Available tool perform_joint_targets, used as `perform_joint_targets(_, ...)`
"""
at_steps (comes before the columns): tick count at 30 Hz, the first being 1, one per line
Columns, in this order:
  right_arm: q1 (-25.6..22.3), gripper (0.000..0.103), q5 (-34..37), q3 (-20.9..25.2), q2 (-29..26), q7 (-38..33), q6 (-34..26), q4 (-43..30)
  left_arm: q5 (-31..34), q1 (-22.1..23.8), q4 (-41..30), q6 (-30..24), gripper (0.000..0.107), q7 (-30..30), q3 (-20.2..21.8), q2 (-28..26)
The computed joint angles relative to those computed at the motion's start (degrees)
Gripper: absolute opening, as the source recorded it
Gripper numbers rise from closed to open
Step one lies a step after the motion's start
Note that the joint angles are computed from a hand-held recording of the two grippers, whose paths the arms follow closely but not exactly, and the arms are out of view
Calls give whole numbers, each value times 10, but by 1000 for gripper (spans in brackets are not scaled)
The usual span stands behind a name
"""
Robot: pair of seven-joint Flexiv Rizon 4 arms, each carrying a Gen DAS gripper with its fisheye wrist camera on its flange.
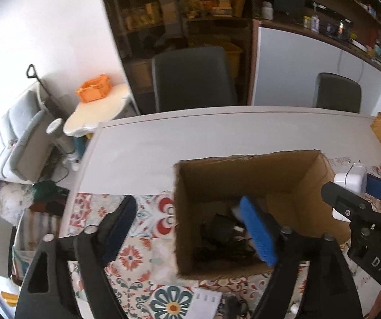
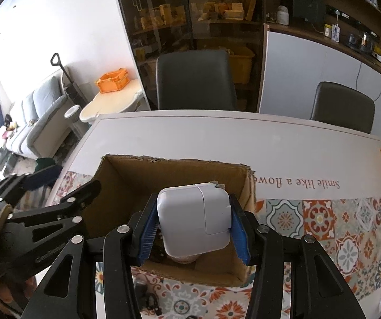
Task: Organize rigid objects
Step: 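Lower both grippers into the box and open them to release the items, then move both open grippers back toward the remaining items on the table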
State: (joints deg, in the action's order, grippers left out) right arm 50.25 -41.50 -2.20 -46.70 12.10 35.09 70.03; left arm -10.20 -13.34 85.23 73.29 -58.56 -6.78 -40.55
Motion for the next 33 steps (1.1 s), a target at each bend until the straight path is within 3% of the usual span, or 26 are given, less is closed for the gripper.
perform_joint_targets(5,-6,49,13,3,-19,-26,-1,-29,5,-4,-7,7,87,-27,22,-4)
perform_joint_targets(8,-7,49,24,3,-30,-42,-6,-47,25,-14,-6,41,91,-44,40,-7)
perform_joint_targets(14,-8,50,49,3,-46,-62,-20,-73,22,0,-7,51,94,-43,24,-12)
perform_joint_targets(17,-4,68,52,-2,-49,-65,-38,-84,21,2,-1,60,94,-45,23,-10)
perform_joint_targets(20,3,73,49,-6,-49,-67,-59,-89,26,-3,13,83,94,-54,32,-3)
perform_joint_targets(27,15,74,42,-3,-23,-28,-68,-54,18,43,89,138,97,-13,-28,35)
perform_joint_targets(33,37,74,2,0,19,51,-60,13,-24,128,185,156,98,43,-136,78)
